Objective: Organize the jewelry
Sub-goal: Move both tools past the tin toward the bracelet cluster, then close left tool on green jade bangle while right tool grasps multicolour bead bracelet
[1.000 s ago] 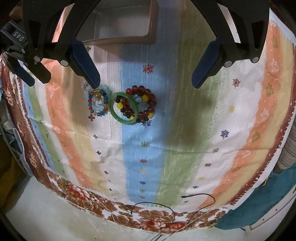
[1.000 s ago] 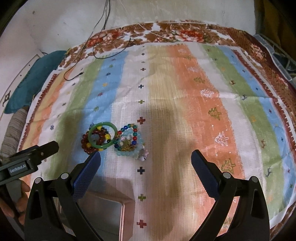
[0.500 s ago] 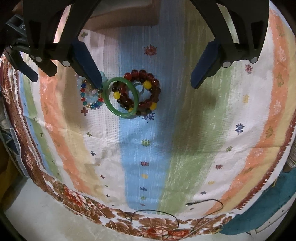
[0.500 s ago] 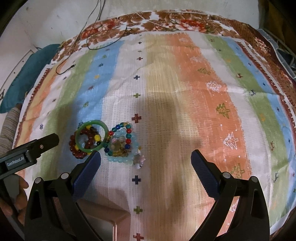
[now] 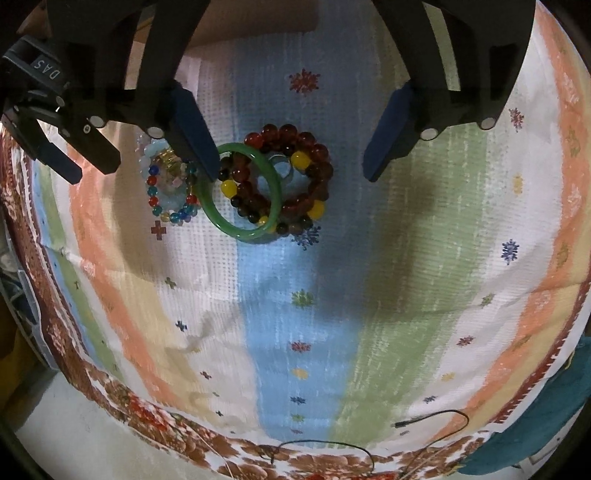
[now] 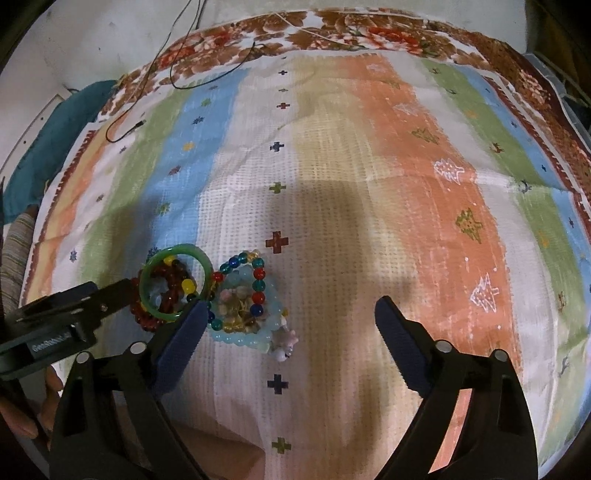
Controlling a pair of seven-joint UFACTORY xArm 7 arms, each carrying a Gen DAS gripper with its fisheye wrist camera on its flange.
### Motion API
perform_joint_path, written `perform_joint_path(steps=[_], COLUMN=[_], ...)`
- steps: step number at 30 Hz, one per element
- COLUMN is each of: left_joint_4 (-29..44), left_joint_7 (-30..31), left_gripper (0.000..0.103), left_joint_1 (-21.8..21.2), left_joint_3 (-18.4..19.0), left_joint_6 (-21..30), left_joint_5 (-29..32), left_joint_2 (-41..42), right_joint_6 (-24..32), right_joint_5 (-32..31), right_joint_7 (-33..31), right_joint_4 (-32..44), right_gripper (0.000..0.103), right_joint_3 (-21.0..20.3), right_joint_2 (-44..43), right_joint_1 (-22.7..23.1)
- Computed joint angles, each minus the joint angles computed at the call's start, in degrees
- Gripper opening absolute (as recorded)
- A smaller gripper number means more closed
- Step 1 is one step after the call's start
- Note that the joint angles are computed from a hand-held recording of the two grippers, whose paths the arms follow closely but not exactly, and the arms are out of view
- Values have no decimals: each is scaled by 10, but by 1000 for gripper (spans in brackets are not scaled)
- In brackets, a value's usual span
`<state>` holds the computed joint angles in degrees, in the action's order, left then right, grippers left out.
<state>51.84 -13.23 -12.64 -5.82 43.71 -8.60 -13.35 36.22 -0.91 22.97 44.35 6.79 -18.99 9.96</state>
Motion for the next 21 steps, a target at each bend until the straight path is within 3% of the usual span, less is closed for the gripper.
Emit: perform_joint_path(steps=[6, 12, 14, 21], left_joint_4=[11, 21, 25, 25], left_joint_7=[15, 18, 13, 7], left_gripper=[60, 58, 53, 47], left_joint_1=[-6, -6, -6, -9], left_joint_3=[3, -3, -5, -10], left_joint_6=[-7, -8, -6, -1], left_joint_5=[-15, -10, -5, 12], left_joint_2=[16, 34, 40, 45], right_joint_6=[-3, -4, -5, -17], right_joint_5=[-9, -7, -9, 13], right_joint_7=[5, -5, -6, -31], right_joint_4=[13, 23, 26, 31], right_gripper=[73, 59, 53, 42], right_joint_3=[2, -2, -2, -8], right_joint_2=[26, 50, 55, 66], right_joint_1=[0, 2, 2, 9])
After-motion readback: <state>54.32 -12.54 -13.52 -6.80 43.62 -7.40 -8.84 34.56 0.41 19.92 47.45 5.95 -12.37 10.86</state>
